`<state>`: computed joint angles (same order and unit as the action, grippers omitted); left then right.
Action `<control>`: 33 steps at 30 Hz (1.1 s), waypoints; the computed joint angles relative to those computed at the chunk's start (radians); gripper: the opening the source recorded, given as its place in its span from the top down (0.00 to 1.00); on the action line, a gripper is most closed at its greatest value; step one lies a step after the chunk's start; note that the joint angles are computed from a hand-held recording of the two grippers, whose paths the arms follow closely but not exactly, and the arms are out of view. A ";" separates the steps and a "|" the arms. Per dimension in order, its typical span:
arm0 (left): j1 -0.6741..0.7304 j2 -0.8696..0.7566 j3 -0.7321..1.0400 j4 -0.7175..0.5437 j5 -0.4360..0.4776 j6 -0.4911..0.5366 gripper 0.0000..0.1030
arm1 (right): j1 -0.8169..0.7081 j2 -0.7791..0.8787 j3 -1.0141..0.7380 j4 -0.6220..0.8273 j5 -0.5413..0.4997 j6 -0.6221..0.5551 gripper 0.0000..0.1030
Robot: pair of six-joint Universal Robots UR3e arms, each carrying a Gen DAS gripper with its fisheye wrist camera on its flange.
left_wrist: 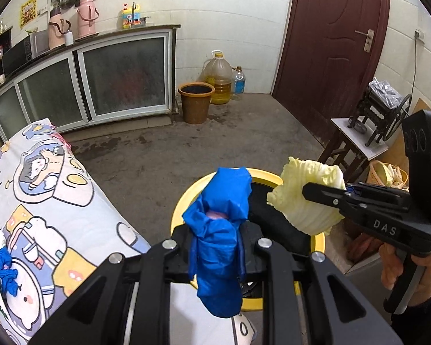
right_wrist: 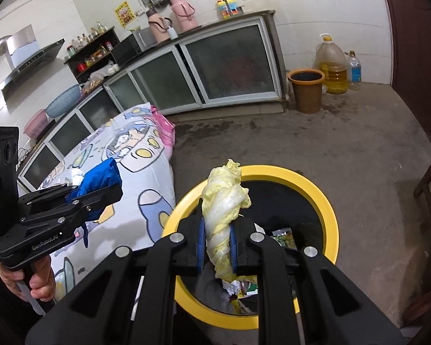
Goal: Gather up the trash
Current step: 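Carry the gloves and cloth over the bin and open both tools to drop them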
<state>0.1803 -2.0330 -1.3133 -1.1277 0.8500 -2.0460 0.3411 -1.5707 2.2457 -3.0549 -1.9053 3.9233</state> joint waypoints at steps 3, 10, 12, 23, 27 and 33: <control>-0.037 -0.041 0.019 0.039 0.035 -0.051 0.82 | -0.018 0.009 0.006 0.007 0.017 0.004 0.87; -0.093 -0.093 0.026 0.096 0.090 -0.104 0.82 | -0.059 0.044 -0.006 0.035 0.055 0.009 0.87; -0.102 -0.107 0.032 0.094 0.101 -0.101 0.82 | -0.068 0.050 -0.006 0.037 0.063 0.014 0.87; -0.140 -0.144 0.036 0.133 0.139 -0.132 0.82 | -0.083 0.058 -0.010 0.084 0.057 0.026 0.87; -0.142 -0.136 0.007 0.187 0.140 -0.158 0.59 | -0.091 0.062 -0.006 0.080 0.062 0.038 0.83; -0.092 -0.113 -0.040 0.250 0.085 -0.213 0.11 | -0.089 0.037 0.029 0.090 0.024 0.084 0.43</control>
<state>0.0880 -2.1459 -1.3534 -0.8778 0.9348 -2.2586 0.2517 -1.5335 2.2746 -2.9646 -1.8809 4.0073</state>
